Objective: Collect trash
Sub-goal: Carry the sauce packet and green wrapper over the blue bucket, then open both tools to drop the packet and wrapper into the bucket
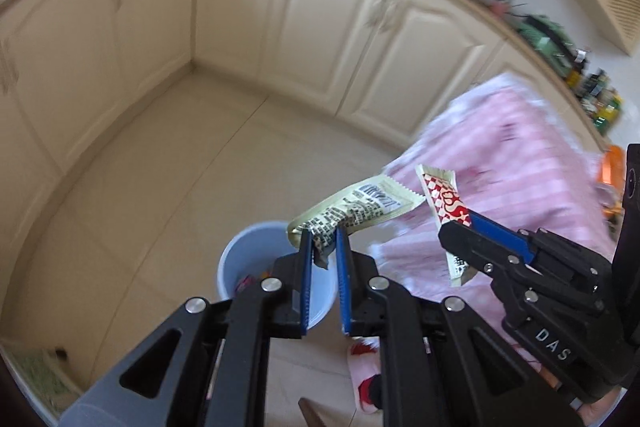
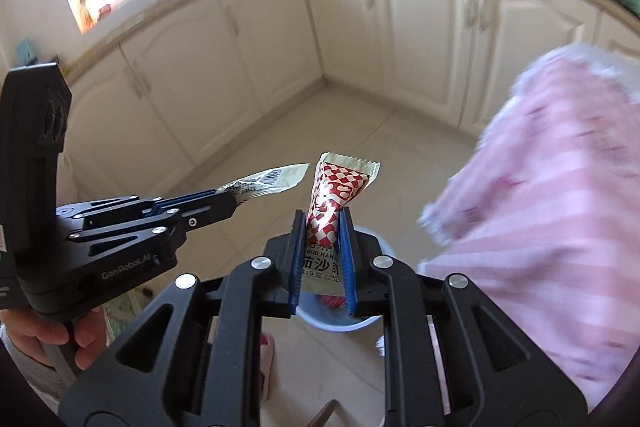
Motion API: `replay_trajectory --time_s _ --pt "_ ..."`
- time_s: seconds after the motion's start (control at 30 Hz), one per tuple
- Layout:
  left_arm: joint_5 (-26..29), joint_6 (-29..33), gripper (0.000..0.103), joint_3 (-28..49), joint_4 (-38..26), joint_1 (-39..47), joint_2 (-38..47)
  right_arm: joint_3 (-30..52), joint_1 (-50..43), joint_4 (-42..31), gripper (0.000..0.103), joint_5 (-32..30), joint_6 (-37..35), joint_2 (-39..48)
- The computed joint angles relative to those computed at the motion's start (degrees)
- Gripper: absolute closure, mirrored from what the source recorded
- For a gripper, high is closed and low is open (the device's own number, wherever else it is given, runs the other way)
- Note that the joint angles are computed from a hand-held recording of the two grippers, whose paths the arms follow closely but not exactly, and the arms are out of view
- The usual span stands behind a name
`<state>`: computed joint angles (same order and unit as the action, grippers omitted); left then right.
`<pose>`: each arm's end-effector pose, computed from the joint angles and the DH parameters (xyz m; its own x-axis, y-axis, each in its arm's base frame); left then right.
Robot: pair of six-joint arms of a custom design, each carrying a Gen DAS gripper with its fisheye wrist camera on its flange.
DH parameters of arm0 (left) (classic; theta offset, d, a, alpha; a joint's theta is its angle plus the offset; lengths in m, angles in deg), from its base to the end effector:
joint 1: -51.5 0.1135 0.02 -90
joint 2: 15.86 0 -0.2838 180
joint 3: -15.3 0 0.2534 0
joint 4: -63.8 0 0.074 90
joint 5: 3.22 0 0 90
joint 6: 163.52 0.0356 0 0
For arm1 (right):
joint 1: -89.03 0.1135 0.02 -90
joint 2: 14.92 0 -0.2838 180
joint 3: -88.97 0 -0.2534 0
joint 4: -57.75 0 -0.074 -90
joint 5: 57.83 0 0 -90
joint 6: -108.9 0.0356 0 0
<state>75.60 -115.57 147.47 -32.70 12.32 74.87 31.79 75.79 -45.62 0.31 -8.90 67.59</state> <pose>0.2183 -0.1690 0.4757 -0.8293 -0.1718 -0.5317 -0.0293 0.9636 -0.2656 0.2218 -0.0329 0.4659 -0.7498 -0.2305 -0.6202 -0.4386 0.8750 0.2050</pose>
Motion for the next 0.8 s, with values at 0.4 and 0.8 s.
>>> replay_trajectory --time_s 0.4,0.8 --pt "13.99 1.31 0.080 -22.56 17.99 10.00 3.02 -21.74 7.93 17.06 0.086 12.06 6.30 3.13" --pt "12.91 -2.21 0.050 -28.13 19.10 11.62 2.26 -26.36 7.79 19.86 0.086 12.38 6.99 5.65"
